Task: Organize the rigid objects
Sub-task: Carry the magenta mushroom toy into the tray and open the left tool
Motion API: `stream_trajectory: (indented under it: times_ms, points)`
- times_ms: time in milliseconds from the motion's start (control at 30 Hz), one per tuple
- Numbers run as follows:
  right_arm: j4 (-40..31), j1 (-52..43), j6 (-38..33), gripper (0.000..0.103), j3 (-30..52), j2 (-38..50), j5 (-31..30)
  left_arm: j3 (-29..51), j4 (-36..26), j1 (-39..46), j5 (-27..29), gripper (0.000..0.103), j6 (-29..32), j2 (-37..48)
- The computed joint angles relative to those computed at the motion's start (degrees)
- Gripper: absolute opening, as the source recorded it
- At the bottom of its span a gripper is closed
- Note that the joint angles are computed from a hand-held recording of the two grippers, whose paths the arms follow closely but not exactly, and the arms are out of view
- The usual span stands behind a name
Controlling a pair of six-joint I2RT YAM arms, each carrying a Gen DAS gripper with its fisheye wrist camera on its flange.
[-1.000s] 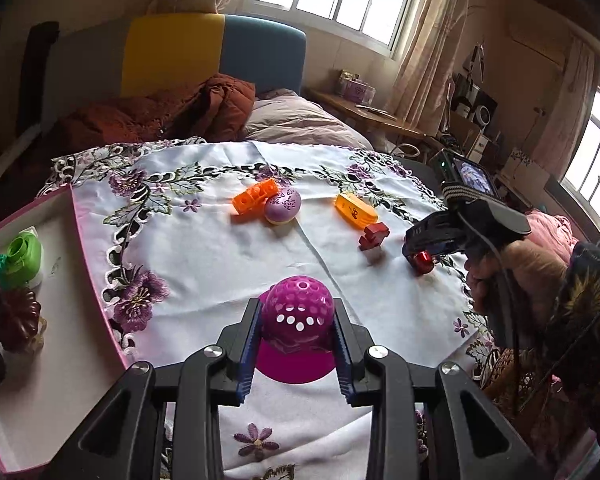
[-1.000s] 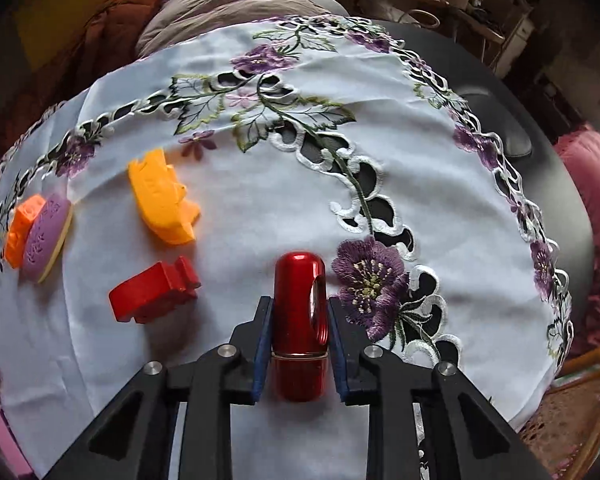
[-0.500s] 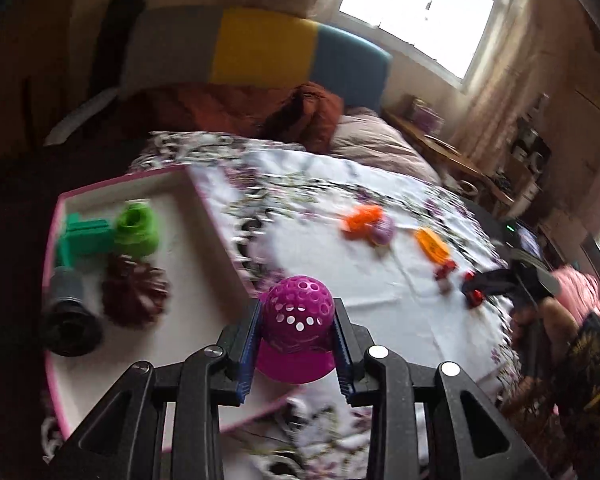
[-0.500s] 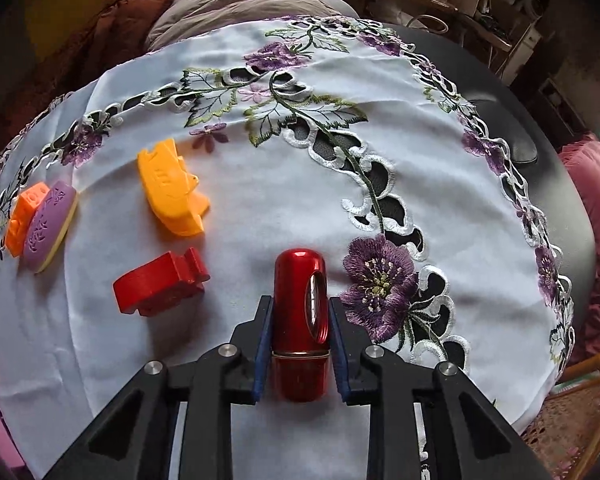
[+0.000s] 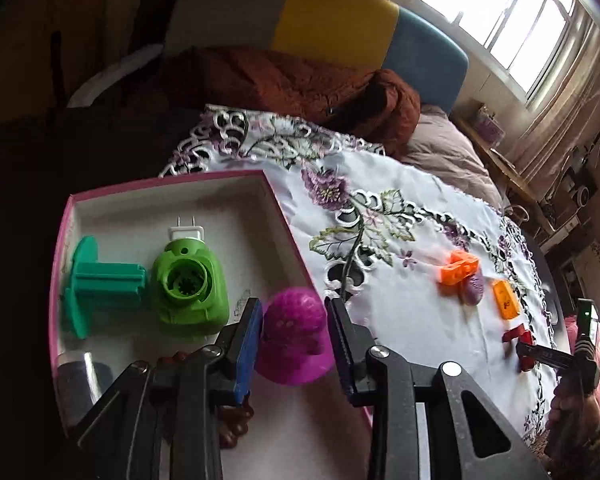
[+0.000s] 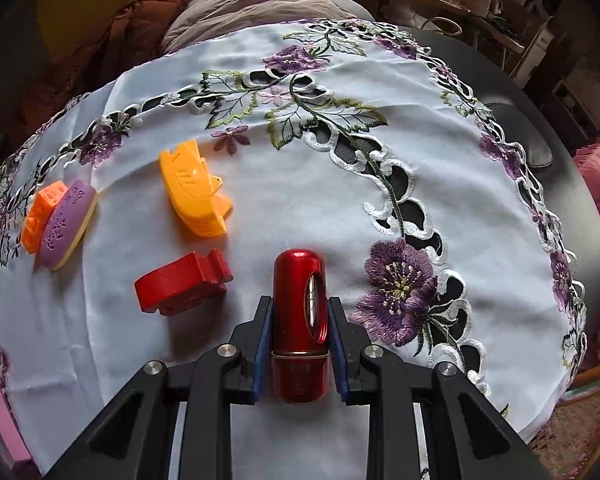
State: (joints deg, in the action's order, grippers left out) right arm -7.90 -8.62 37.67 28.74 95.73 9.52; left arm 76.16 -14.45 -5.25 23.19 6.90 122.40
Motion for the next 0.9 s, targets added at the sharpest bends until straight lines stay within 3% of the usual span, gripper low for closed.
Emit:
stream_trajectory:
  times_ms: [133,433,700,900]
  points:
    - [0.3,0.1,-0.3,0.026,0.0,0.1,-0.2,0.5,0.1,0.4,-1.8,0.041,-0.1,0.9]
    - [0.3,0.4,-0.9,0.026,0.2,0.5,0.7,-16.7,12.0,3.8,0.2,0.041,0.5,-14.1]
    - [0.2,1.0,-0.5,0.026,0.0,-0.1,1.3,-28.7,13.7,5.7,0.5,0.041,5.5,-24.2]
    - [0.8,0.2,-0.2,0.026,-0.7,-1.2,1.9,-32.0,12.7,7.8,0.9,0.041,7.2,-25.7]
